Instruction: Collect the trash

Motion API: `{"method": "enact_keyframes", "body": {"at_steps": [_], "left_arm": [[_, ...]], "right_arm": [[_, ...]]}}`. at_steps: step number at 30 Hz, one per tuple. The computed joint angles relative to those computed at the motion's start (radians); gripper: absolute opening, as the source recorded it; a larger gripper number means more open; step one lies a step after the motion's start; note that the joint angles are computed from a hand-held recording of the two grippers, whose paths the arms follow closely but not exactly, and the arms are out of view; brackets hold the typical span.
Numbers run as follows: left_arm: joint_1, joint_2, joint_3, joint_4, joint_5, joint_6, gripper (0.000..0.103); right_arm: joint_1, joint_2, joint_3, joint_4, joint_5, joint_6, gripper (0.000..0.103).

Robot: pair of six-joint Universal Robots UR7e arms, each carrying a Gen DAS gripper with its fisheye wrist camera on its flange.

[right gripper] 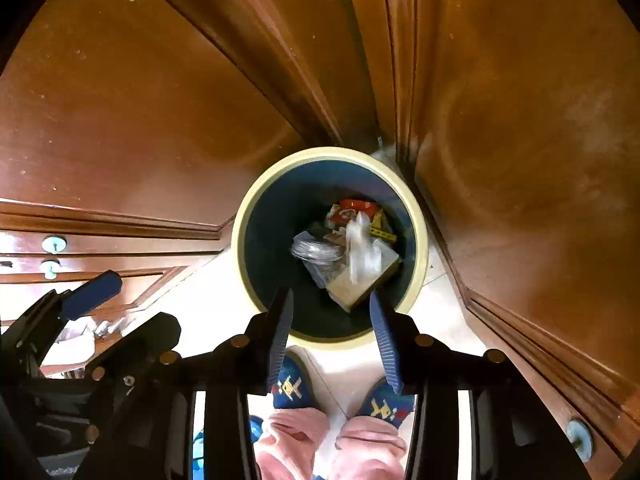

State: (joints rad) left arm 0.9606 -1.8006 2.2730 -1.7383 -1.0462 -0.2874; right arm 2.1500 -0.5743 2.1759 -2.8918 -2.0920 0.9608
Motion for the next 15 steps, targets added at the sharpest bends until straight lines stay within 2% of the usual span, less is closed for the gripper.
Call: {"method": "enact_keyframes", "body": {"at_steps": [5, 7, 15], "left_arm": [[0.002, -0.017, -0.026, 0.038, -0.001, 0.008, 0.084], [0.024, -0.023, -0.035, 0.041, -0.002, 0.037, 0.084], [-0.025, -0.058, -0.087, 0.133, -0.037, 0.027, 0.085]], "right_arm": [[0.025, -0.017, -0.017, 0.037, -0.001, 0.029, 0.041], [0.030, -0.015, -0.020, 0.039, -0.012, 0.029, 0.041], [0.102, -0.083, -0.058, 0.198, -0.006, 0.145, 0.041]]}}
